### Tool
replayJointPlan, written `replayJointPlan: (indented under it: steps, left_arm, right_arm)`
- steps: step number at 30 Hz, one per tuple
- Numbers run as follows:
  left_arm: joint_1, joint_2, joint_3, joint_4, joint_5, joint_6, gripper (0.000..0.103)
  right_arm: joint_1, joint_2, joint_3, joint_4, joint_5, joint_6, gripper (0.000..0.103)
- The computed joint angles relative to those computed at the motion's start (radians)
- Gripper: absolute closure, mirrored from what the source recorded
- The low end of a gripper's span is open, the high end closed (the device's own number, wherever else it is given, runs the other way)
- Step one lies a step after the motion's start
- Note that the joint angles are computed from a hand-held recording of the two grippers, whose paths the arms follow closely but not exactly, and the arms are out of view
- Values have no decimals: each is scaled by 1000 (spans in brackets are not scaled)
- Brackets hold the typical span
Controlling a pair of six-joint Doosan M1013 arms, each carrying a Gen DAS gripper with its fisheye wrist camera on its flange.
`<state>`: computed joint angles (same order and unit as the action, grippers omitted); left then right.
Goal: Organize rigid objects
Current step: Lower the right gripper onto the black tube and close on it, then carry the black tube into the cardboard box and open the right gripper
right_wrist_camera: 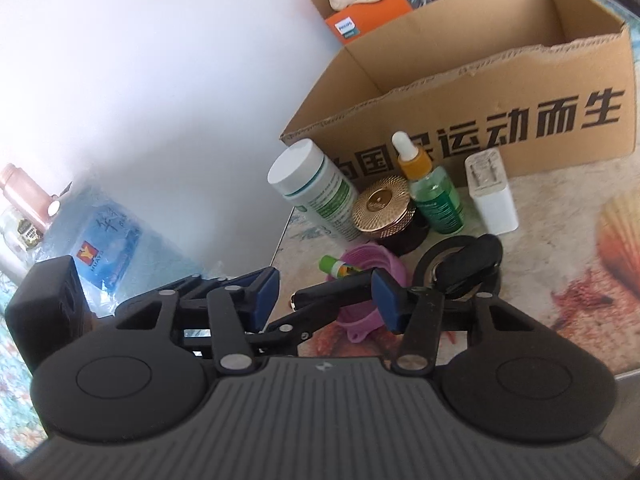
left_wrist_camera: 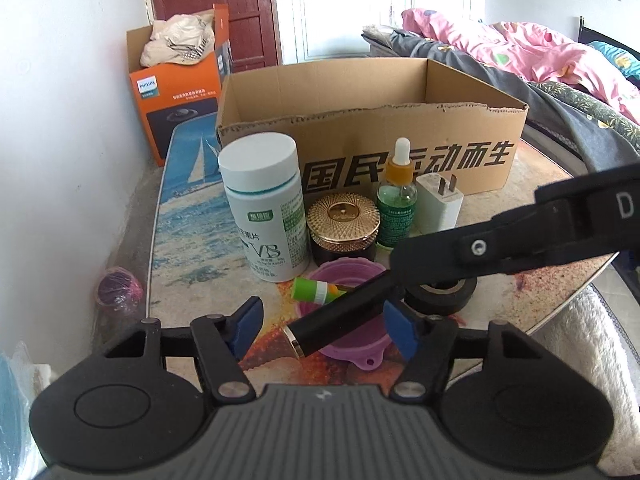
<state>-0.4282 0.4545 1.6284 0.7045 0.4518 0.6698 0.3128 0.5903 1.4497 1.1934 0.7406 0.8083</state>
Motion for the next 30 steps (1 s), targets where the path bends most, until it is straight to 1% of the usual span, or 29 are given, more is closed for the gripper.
replayJointPlan:
  steps: [2,4,6,8,10,15,17,19,22,24,25,28,29,30]
  left_arm:
    - [15,6,-7,-116,-14,95,45]
    - [27,7,-8,-224,-25,177,46]
    - [35,1,-1,-304,-39,240,52]
    - [43,-4,5,-420,-51,334,57]
    - [51,-5,8,-525,-60,417,58]
    - [46,-7,12,-512,-83,402,60]
    - [50,-4,6,-540,-83,426,61]
    - [54,2,-4,-567,-76,446,68]
    - [62,9,-13,-636,-76,503,70]
    - [64,16,-22,-659,-66,527,70]
    - [64,20,-29,-668,-55,537,70]
    - [64,32,-48,-690,-25,557,71]
    - [65,36,-54,-694,-15,555,71]
    - [66,38,-55,-702,-14,557,72]
  right_arm:
    - [6,19,-27,-43,19,55,57]
    - [8,37,-52,-68,49,100,57]
    - [10,50,-70,-87,68,130,58]
    - [12,60,-83,-108,77,151,59]
    - [10,63,-92,-129,91,172,59]
    - [15,76,-121,-180,102,217,60]
    - [19,85,-140,-202,115,238,62]
    - [23,91,-157,-234,122,259,65]
    - [29,102,-183,-288,133,299,67]
    - [35,112,-204,-332,144,337,72]
    - [36,119,-214,-347,155,355,73]
    - [36,137,-238,-361,192,386,78]
    - [36,141,-239,-356,194,388,81]
    - [34,143,-239,-345,196,387,81]
